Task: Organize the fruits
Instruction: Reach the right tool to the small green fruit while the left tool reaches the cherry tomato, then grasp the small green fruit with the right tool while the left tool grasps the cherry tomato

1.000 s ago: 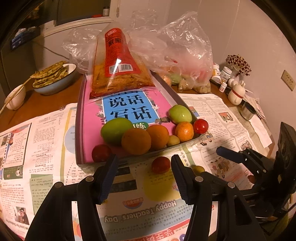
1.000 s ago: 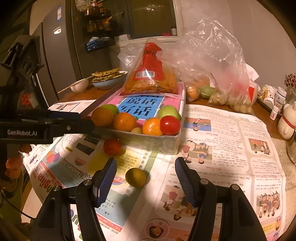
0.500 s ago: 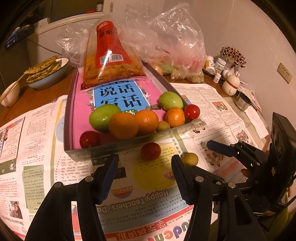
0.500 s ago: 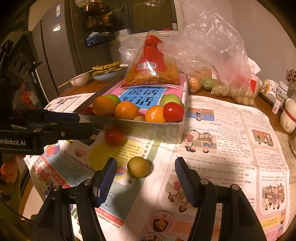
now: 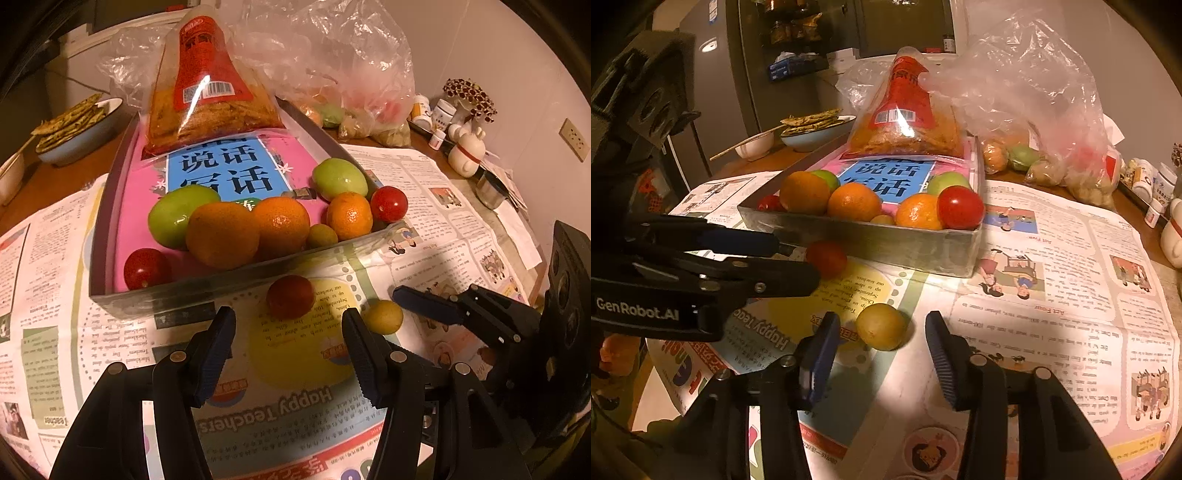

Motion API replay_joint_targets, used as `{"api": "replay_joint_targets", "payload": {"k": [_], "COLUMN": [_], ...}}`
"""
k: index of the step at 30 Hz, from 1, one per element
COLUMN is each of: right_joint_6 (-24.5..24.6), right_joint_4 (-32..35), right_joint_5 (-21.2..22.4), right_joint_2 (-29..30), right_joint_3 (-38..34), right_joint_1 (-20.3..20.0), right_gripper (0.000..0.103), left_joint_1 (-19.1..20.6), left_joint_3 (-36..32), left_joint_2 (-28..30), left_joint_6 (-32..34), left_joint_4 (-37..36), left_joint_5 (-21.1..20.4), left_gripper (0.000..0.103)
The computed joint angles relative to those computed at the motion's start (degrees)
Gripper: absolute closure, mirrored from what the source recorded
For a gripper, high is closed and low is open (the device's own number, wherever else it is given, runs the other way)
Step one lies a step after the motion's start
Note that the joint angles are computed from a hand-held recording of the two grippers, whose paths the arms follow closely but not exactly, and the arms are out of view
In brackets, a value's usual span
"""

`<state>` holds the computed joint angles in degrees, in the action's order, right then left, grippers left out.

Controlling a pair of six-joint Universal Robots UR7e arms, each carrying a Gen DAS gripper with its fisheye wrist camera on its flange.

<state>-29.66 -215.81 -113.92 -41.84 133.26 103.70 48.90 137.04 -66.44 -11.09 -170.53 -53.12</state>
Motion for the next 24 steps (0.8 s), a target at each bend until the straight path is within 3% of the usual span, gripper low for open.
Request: {"api": "replay_joint_targets", "payload": {"k": [6, 24], "right_joint_6": [-0.76, 2.25], "right_joint_4": [-1.6, 0.02], "right_joint_5": [-0.84, 3.32], "right_joint_2": [1.08, -2.59], "right_joint_3": [-0.36, 1.37], "right_joint_1": [0.02, -2.83], "right_gripper": [0.075, 0.075], "left_joint_1": [0.85, 0.81], "left_joint_3": [-1.0, -3.34], "left_joint_2": [1.42, 5.81], "left_joint_6": [0.4, 0.22], "left_joint_4": [-0.47, -0.95], "left_joint_5": [-0.38, 2.03], "left_gripper": [0.041, 0.055]}}
